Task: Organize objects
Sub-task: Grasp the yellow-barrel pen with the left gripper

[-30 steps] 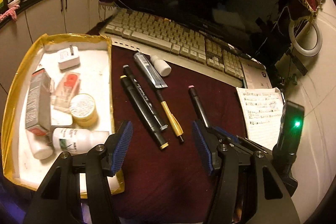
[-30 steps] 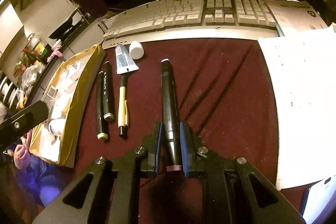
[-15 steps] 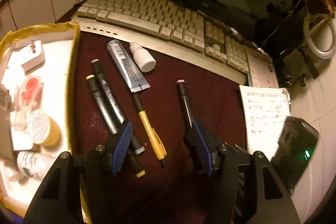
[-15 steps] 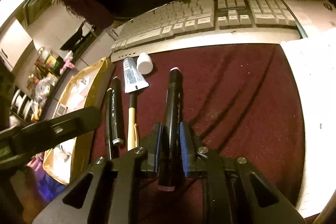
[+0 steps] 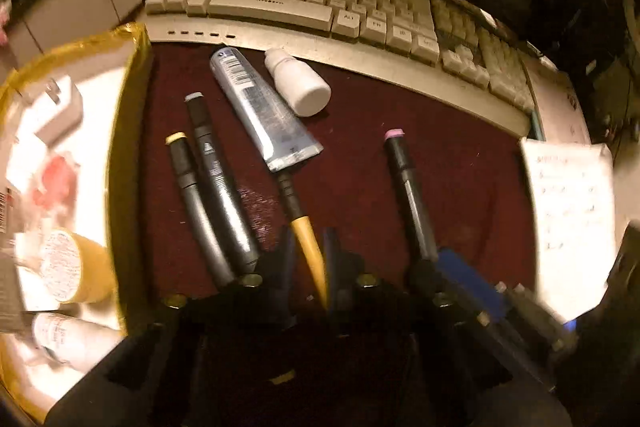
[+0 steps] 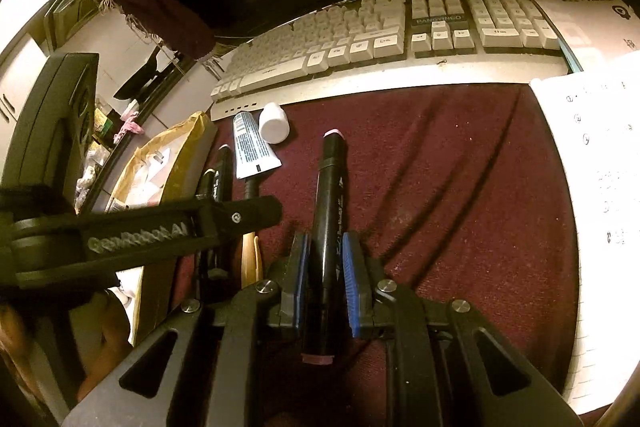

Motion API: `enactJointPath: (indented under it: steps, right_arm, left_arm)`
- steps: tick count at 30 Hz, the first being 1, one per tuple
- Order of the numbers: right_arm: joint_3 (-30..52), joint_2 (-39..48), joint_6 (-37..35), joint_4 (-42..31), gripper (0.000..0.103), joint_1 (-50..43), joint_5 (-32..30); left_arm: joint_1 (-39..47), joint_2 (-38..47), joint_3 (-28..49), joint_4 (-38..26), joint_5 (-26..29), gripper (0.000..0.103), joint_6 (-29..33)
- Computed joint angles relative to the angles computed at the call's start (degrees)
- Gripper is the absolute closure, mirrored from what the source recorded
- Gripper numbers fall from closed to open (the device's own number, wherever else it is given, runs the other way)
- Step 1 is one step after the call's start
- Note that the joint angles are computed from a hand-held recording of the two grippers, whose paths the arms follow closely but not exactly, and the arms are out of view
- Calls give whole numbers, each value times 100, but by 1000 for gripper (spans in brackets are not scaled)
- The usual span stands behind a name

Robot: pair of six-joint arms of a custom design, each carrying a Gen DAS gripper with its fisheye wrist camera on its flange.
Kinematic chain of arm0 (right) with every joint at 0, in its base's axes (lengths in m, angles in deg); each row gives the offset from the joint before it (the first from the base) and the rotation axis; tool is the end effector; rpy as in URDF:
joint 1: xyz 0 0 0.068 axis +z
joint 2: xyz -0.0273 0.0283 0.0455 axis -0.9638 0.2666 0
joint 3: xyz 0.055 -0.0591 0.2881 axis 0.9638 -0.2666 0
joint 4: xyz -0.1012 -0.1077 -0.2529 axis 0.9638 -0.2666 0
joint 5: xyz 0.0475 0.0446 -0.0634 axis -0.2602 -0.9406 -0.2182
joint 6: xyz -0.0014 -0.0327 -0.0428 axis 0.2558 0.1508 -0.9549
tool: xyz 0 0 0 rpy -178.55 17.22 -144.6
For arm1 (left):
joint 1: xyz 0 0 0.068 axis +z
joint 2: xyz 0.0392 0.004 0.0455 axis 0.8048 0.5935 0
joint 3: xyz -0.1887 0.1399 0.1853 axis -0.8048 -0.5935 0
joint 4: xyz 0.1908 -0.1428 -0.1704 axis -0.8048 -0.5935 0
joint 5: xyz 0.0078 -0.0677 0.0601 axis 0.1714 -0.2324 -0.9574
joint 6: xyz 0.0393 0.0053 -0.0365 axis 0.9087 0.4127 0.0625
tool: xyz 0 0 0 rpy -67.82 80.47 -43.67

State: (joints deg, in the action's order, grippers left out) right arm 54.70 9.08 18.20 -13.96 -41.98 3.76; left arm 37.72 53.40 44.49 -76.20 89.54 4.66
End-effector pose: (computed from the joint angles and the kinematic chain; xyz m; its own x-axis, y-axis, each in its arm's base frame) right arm 0.1641 0.0934 0.0568 -0.6341 0.5448 -0.5487 0.3021 0.8278 0.4728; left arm 0.2616 -0.0821 0.0995 -0.8012 0.4433 -0.4020 0.5232 0.8449 -0.1111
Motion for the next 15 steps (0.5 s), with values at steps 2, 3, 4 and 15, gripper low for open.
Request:
enactJointPath:
  steps: [2,3,4,15]
  right_arm:
    - [-10,10,19,30,88,1,-5]
    - [-17,9,31,50,88,-3,-13]
    - [-26,24,59,86,88,2,-12]
    - [-5,10,32,49,88,-15,-22]
  left_arm:
    - [159,-122,-103,-109,154,96,200]
    - [248,-180,-146,-204,258,97,353]
    - [363,-259,-203,-320,412,97,509]
    - [328,-768,-833,59,286,97,649]
